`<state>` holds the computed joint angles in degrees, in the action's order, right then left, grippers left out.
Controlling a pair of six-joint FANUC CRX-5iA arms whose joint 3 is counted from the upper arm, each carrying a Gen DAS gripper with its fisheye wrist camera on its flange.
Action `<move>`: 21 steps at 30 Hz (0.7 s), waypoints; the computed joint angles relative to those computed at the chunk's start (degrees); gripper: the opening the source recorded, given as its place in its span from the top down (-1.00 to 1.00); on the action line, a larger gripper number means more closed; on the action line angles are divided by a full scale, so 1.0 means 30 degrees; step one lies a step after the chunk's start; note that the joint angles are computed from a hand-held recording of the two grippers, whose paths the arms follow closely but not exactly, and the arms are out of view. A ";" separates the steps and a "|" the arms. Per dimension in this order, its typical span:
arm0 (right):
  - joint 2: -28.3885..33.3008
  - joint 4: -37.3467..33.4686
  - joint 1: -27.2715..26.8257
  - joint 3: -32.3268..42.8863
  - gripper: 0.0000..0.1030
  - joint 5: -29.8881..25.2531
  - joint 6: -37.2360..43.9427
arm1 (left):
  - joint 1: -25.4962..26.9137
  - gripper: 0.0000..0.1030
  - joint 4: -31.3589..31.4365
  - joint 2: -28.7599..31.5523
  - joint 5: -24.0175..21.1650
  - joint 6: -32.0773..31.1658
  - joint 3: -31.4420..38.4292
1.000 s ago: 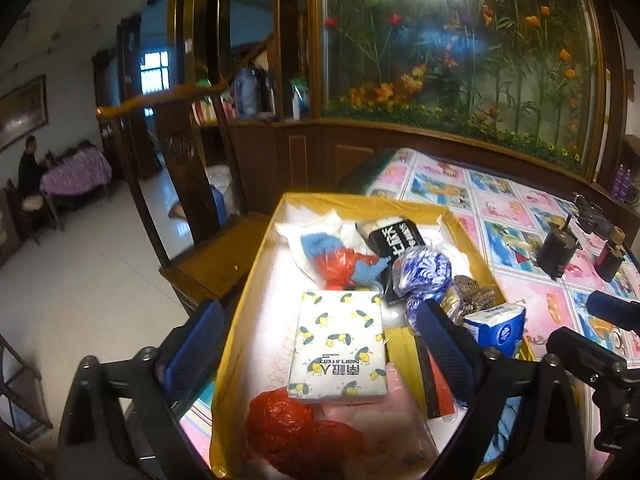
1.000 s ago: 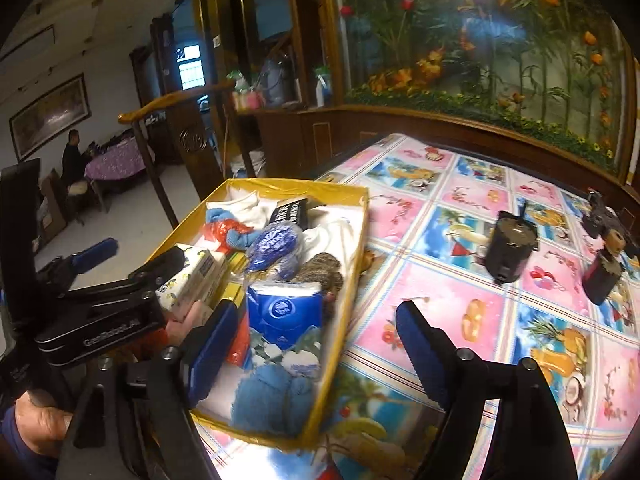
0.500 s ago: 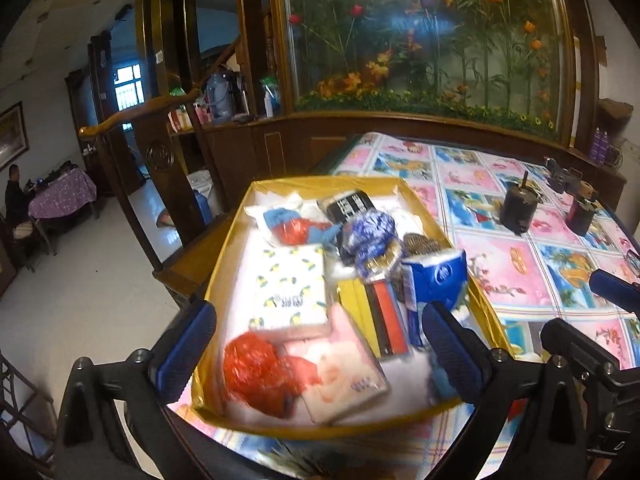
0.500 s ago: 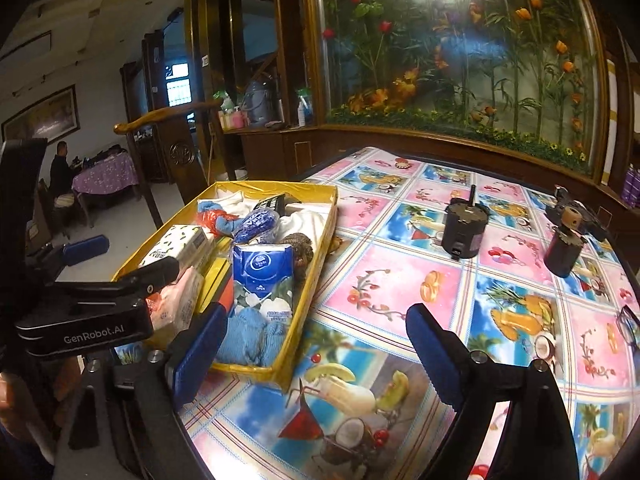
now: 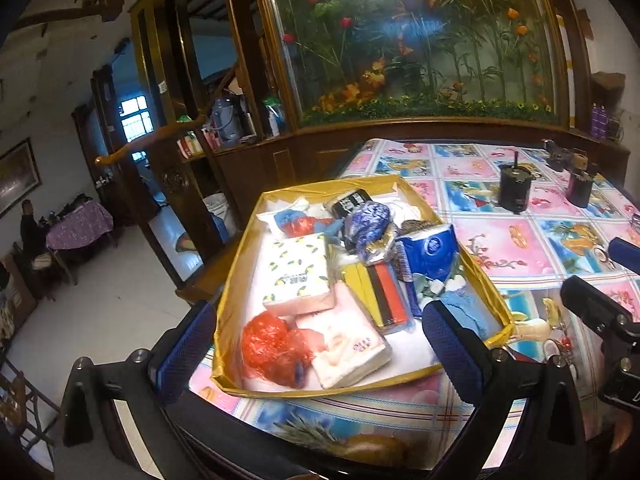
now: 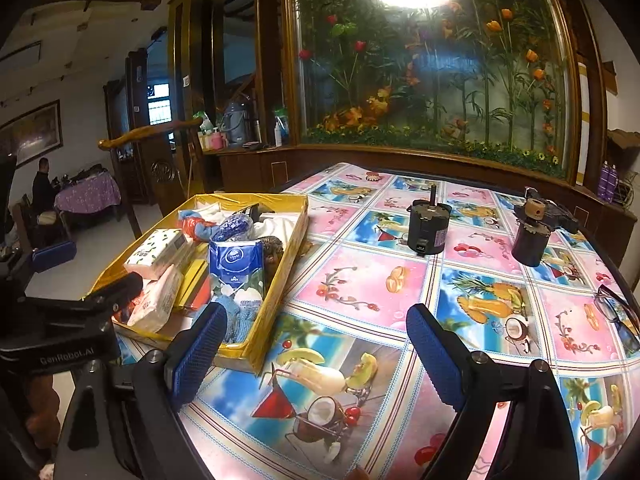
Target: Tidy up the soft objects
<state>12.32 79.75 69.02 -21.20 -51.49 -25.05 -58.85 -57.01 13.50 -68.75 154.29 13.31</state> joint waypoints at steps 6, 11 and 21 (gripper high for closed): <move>0.0150 -0.0349 0.0147 0.0205 -0.82 0.0016 0.0538 | 0.0190 -0.99 0.0194 -0.0079 0.0233 0.0146 -0.0214; 0.0163 -0.0415 0.0158 0.0240 -0.82 0.0027 0.0545 | 0.0340 -1.00 0.0342 -0.0029 0.0203 0.0090 -0.0240; 0.0426 -0.0574 0.0211 0.0606 -0.82 -0.0145 0.0839 | 0.0367 -1.00 0.0036 -0.0079 0.0137 0.0355 -0.0431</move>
<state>13.60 78.03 69.65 -19.38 -51.93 -22.54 -57.75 -56.91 13.27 -68.34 155.36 12.02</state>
